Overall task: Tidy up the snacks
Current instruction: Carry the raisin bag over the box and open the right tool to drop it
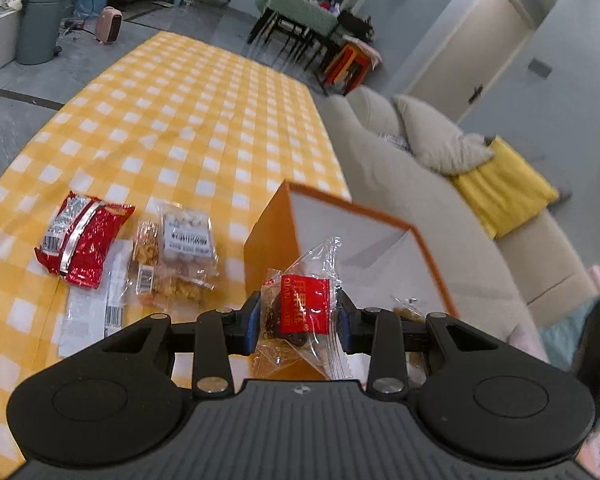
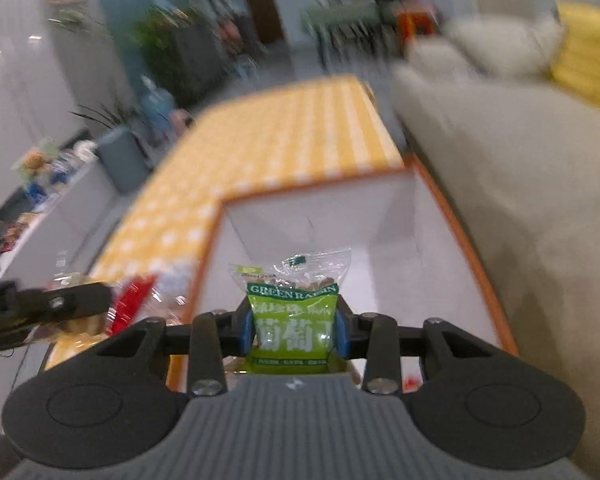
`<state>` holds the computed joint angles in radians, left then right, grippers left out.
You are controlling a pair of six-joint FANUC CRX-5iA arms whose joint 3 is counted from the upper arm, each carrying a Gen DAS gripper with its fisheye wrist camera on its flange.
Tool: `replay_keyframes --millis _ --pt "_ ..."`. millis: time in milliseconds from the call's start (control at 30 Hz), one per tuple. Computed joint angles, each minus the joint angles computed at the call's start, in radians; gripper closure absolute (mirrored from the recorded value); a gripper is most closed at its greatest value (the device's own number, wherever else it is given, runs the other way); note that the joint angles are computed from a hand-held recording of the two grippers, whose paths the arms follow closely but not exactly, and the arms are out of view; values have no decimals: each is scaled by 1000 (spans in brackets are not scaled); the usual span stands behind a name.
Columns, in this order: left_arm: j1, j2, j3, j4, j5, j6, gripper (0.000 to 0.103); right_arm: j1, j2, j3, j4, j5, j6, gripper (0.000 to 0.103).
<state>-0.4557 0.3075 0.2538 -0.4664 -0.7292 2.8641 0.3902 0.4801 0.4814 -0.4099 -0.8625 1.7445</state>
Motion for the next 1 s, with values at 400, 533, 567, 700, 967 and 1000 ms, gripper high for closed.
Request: replay_keyframes --millis 400,533,567,700,967,1000 --pt "39 -33 -88 67 39 35 62 76 269 306 258 -264 -188 65" --pt "45 -34 -94 80 42 22 62 66 312 389 230 -342 -202 64" --pt "46 -32 -94 85 40 17 62 69 314 389 245 -347 -209 56" --pt "51 -32 -101 104 52 8 62 69 295 364 255 -350 -209 20" --pt "51 -43 -112 107 73 3 62 80 280 350 265 -278 -156 66" --pt "51 -44 -112 107 73 2 62 81 295 379 263 -288 -146 80"
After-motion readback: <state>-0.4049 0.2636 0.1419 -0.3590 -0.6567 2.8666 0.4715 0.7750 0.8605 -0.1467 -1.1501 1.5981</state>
